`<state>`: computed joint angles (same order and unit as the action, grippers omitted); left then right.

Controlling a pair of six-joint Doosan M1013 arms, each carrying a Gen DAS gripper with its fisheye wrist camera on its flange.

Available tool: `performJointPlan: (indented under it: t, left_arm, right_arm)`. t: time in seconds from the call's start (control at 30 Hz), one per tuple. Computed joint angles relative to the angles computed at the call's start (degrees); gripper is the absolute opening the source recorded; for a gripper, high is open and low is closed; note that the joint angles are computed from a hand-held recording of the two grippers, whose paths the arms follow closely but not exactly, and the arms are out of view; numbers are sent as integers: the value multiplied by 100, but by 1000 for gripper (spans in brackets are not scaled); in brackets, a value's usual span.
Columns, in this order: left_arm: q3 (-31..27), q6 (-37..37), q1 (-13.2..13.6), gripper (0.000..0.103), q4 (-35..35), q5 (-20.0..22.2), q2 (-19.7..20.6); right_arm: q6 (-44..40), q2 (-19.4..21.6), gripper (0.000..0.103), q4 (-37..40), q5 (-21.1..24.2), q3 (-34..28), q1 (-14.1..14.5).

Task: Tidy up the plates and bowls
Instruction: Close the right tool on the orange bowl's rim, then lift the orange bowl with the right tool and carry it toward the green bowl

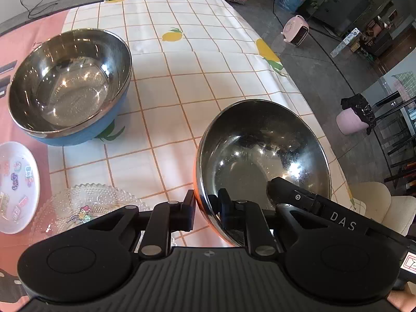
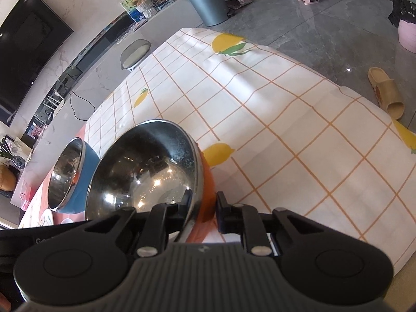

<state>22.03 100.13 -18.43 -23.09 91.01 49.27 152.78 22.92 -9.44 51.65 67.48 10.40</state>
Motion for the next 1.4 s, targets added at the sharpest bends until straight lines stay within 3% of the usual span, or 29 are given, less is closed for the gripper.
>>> performJointPlan:
  t: [0.1, 0.3, 0.47, 0.67, 0.9, 1.1, 1.4]
  left_arm:
    - [151, 71, 27, 19, 55, -126, -161]
    - [1052, 208, 164, 19, 265, -1047, -822]
    - [1545, 378, 438, 19, 203, -1654, -1222]
    - [1953, 468, 767, 19, 276, -1973, -1580]
    - [2001, 192, 1101, 19, 499, -1498, -1667]
    - [1937, 104, 1469, 19, 275, -809, -1522]
    - [2142, 184, 1837, 19, 139, -304, -1404]
  right_arm:
    - [-11, -72, 16, -153, -155, 41, 55]
    - [-372, -155, 16, -106, -655, 30, 179]
    - [-997, -51, 16, 107, -956, -266, 354]
    - [-2021, 140, 16, 758, -1166, -699, 571]
    - [-3329, 484, 16, 1541, -771, -1321, 819]
    - [-4149, 877, 16, 1804, 1, -1957, 1084]
    - [-4740, 1467, 18, 2065, 1205, -2767, 1307]
